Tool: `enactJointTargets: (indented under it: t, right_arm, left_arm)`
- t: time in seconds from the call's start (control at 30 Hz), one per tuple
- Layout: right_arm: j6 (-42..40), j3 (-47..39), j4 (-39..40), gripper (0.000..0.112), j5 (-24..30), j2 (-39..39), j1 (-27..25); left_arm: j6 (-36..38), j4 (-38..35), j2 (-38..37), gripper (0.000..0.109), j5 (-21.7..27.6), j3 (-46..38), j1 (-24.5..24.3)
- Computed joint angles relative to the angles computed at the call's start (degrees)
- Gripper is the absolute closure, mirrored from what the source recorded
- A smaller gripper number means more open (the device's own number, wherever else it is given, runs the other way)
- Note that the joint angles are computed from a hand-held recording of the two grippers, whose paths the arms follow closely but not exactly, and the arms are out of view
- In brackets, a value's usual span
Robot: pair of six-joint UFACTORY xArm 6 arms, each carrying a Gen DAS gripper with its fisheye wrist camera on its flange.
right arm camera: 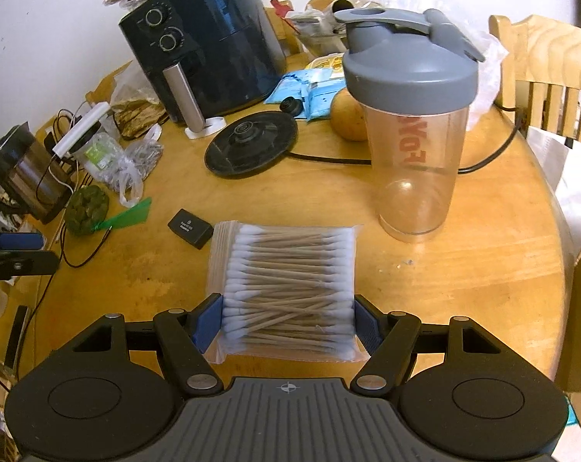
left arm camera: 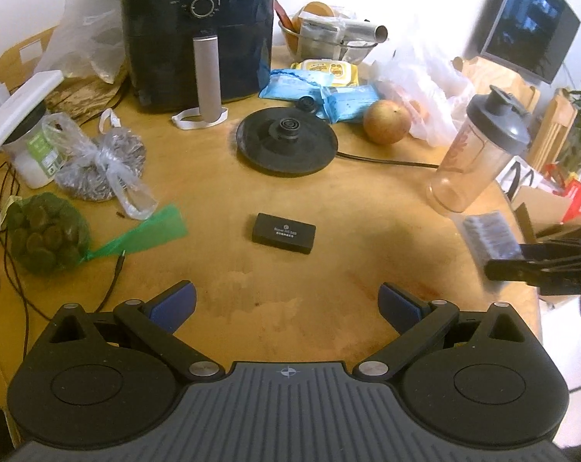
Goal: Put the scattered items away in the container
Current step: 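Grasp the small black printed box with the left tool while the right tool holds the swabs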
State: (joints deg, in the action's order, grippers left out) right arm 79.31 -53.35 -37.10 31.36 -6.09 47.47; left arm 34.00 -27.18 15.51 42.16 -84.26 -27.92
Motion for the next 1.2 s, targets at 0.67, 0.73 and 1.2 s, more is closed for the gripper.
enactJointTargets:
  t: [0.67,0.73,1.2]
  right_arm:
    - [11.5,1.34,-2.74,0.039,5.14,-3.02,1.62]
    - [12.86,1.84,-3.05,0.039,5.69,-3.49,1.82]
    - [19.99,3.84,-4.0,0.039,9.62,-5.63,3.54]
  left_arm:
    - [1.84,3.79,15.14,0.006,0.29,-13.31,-2.62]
    - [1.42,4.36,16.6,0.006,0.51,-14.84,-2.72]
    - [-1.89,10.26,30.02,0.011,5.79,-31.22,-3.94]
